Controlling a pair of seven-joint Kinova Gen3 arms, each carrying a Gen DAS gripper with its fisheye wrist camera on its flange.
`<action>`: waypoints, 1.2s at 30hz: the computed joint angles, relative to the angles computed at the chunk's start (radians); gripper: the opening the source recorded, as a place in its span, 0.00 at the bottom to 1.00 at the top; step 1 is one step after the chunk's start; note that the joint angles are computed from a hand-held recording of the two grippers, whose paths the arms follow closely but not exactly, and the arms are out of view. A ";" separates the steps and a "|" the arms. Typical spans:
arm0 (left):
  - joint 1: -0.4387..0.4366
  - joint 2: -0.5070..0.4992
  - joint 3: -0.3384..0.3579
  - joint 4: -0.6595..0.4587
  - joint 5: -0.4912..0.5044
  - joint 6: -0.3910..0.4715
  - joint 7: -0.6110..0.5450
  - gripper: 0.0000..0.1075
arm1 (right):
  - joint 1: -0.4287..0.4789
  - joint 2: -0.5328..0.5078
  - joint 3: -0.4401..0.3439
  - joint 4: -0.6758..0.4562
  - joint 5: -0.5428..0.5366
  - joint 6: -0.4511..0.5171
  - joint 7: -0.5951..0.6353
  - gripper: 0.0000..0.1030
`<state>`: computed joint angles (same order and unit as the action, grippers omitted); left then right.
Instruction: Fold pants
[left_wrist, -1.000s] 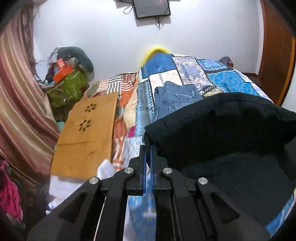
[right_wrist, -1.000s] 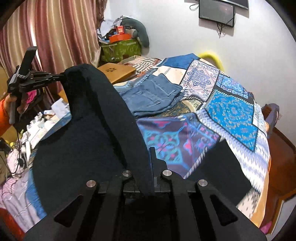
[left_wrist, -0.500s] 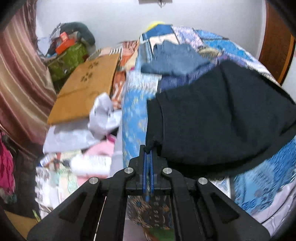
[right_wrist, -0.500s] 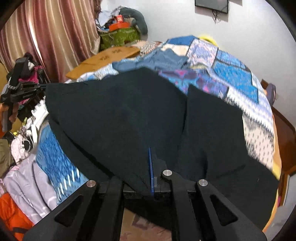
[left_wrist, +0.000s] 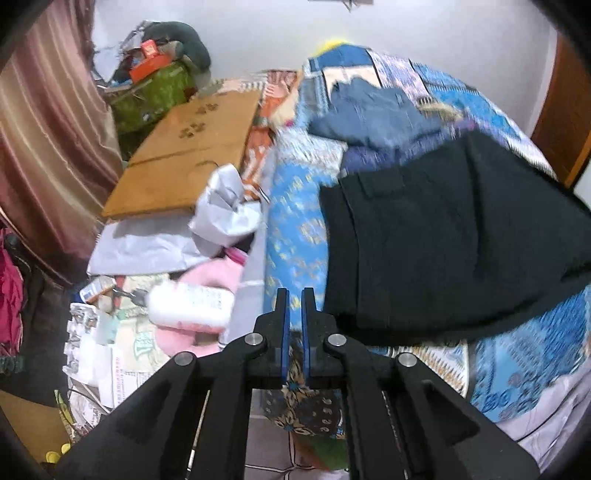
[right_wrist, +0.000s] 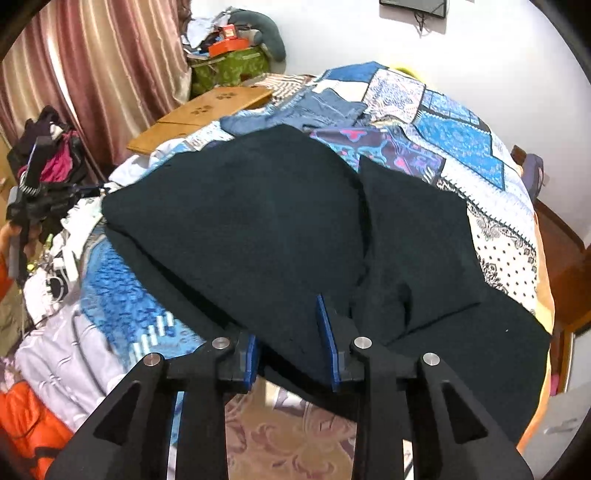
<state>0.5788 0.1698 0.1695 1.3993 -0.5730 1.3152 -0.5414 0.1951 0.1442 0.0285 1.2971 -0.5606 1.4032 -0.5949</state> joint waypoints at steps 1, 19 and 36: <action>0.003 0.004 -0.001 -0.027 -0.013 0.017 -0.001 0.06 | 0.006 0.003 0.002 -0.014 -0.009 0.017 0.002 0.25; 0.081 0.284 -0.081 -0.505 0.029 -0.019 -0.281 0.48 | 0.081 0.064 -0.005 -0.148 -0.164 -0.004 -0.118 0.50; 0.071 0.526 -0.202 -0.793 0.209 0.034 -0.453 0.55 | -0.150 0.474 -0.106 -0.658 0.230 0.138 -0.446 0.50</action>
<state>0.6498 0.6954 -0.0323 0.6059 -0.3644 1.3497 -0.9948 0.0452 0.6185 -0.0774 0.6395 -0.3303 1.5411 -1.0407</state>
